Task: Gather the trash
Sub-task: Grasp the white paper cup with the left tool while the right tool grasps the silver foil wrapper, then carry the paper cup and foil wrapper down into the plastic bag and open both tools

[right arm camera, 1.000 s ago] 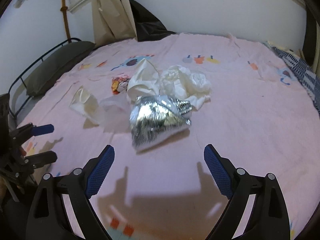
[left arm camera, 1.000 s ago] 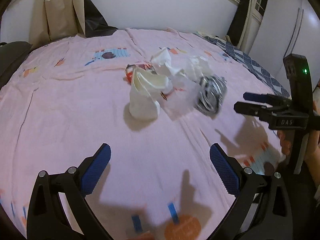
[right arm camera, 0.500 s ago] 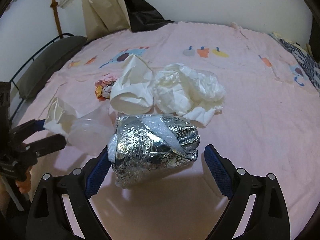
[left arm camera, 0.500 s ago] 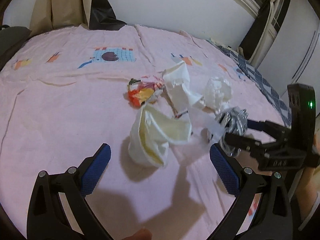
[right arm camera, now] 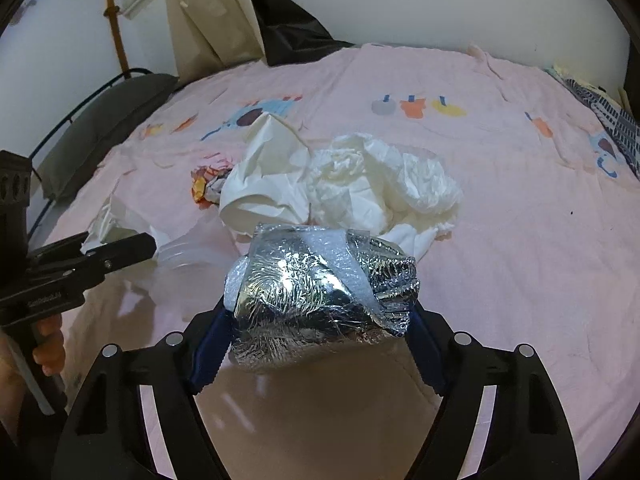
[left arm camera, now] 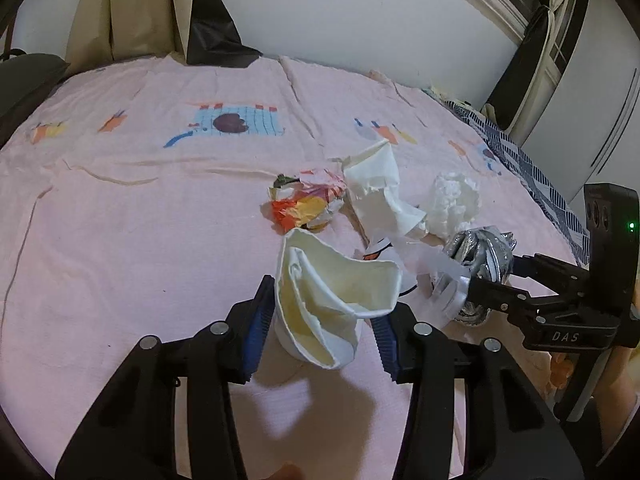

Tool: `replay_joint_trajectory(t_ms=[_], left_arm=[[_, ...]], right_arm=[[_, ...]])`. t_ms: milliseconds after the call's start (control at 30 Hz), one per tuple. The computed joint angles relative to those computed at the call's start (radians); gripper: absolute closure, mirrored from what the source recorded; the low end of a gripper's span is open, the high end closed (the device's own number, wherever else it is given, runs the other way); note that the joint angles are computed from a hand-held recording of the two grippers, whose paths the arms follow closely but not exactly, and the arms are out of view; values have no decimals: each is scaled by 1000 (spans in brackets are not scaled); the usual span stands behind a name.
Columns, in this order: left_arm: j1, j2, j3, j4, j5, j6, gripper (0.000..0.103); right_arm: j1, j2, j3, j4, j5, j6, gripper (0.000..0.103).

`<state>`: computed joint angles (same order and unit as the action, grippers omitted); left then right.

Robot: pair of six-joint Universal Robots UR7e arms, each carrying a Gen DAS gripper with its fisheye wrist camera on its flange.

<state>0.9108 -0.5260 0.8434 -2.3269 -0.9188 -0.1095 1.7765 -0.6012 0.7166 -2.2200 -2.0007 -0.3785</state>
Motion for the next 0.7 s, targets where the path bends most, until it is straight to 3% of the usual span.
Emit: replay_joint_trajectory(t_ms=[233,700], left_arm=[[-22,-38,74,-69,24,23,55],[-75,-165,309,-157,71,17,55]], right_arm=[[7,-55,91,-75,26,7,30],[15,-256,401,-260,51,53,30]])
